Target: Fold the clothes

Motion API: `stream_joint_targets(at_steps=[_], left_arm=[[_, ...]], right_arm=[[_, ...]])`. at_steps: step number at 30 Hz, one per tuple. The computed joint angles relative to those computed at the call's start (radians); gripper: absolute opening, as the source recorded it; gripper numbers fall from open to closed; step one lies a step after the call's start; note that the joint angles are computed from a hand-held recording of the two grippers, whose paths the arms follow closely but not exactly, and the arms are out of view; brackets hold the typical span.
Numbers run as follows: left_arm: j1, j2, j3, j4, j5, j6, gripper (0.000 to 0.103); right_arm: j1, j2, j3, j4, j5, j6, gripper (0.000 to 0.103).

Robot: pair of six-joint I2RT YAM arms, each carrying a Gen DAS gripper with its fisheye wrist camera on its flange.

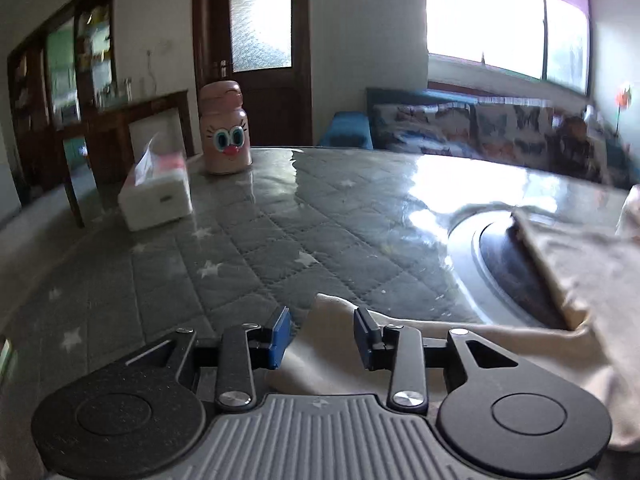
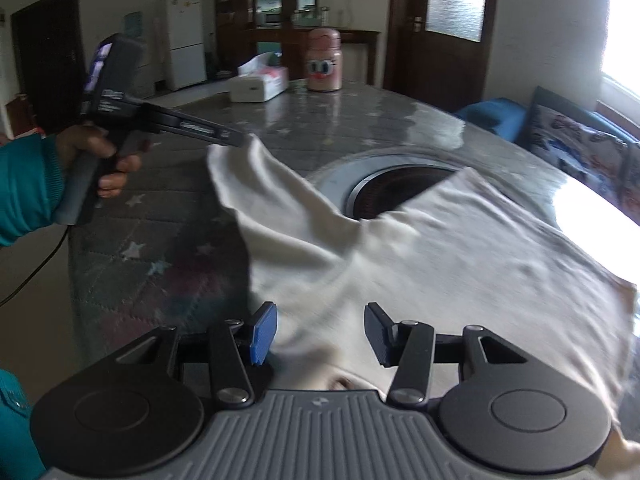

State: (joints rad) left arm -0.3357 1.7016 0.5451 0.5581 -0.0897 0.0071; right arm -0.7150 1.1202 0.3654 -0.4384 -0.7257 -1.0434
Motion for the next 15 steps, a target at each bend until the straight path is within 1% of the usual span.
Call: stream_joint_targets(at_steps=[1, 3, 4, 7, 9, 11, 12, 15], left_arm=[[-0.015, 0.023, 0.014, 0.004, -0.022, 0.025, 0.038], [-0.031, 0.064, 0.048, -0.011, -0.045, 0.058, 0.027], [-0.036, 0.078, 0.059, -0.007, -0.052, 0.072, 0.018], [-0.051, 0.115, 0.089, 0.000, -0.073, 0.111, 0.009], [-0.057, 0.134, 0.115, -0.002, -0.095, 0.140, 0.007], [-0.062, 0.153, 0.142, -0.004, -0.117, 0.170, 0.006], [-0.065, 0.163, 0.155, -0.005, -0.127, 0.185, 0.006], [-0.054, 0.198, 0.189, -0.007, -0.136, 0.210, 0.006]], right_arm=[[0.028, 0.003, -0.008, 0.020, 0.007, 0.024, 0.049], [0.083, 0.011, -0.027, 0.067, 0.016, 0.071, 0.049], [0.105, 0.011, -0.039, 0.094, 0.022, 0.092, 0.049], [0.163, 0.006, -0.073, 0.165, 0.042, 0.144, 0.049], [0.198, 0.003, -0.094, 0.208, 0.056, 0.173, 0.050], [0.207, -0.009, -0.093, 0.184, 0.052, 0.158, 0.050], [0.211, -0.016, -0.088, 0.148, 0.044, 0.132, 0.050], [0.227, -0.037, -0.090, 0.114, 0.047, 0.100, 0.052]])
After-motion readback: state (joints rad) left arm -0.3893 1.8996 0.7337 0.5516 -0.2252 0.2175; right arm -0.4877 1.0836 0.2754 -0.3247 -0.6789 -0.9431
